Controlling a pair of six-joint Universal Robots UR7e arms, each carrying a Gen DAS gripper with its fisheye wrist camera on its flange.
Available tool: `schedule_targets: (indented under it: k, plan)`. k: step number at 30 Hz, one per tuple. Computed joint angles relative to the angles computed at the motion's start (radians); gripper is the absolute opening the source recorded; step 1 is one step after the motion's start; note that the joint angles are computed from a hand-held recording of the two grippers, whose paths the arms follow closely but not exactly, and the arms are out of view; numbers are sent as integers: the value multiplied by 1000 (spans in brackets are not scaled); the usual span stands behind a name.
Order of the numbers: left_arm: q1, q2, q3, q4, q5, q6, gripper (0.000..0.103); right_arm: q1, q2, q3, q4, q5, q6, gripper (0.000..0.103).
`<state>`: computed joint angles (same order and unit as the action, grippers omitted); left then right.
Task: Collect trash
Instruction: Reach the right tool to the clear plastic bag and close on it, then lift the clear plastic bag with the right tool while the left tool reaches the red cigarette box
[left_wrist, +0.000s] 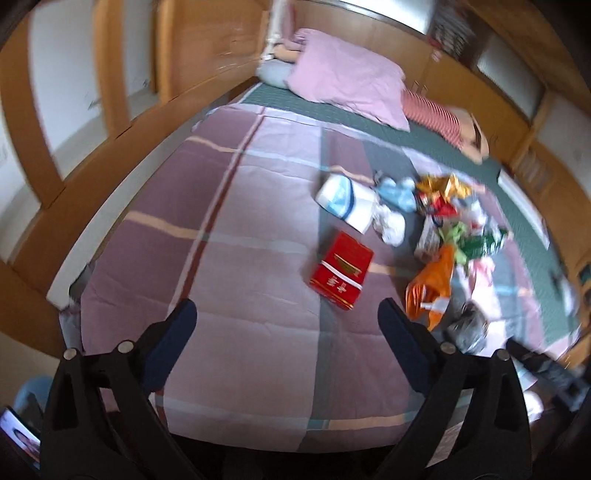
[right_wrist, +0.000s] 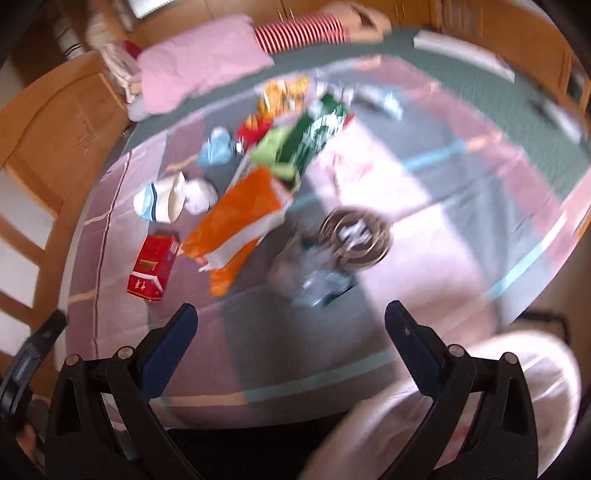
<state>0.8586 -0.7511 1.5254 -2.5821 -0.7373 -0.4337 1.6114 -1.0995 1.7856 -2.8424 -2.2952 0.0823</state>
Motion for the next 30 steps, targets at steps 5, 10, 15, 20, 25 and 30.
schedule_targets:
  k: [5, 10, 15, 20, 25, 30]
  plan:
    - [46, -63, 29, 34, -97, -157, 98, -16, 26, -26, -9, -10, 54, 100]
    - [65, -72, 43, 46, -173, -184, 98, -15, 118, -107, -24, -107, -4, 100]
    - [65, -61, 39, 65, -177, -180, 98, -33, 226, -247, 107, -186, -58, 76]
    - [68, -56, 32, 77, -174, -189, 98, -38, 236, -262, 133, -133, -53, 48]
    - [64, -54, 22, 79, -140, -174, 98, 15, 150, -86, -61, -81, 34, 47]
    - [53, 16, -66, -2, -101, 96, 99, 112, 138, 43, -299, -113, -71, 47]
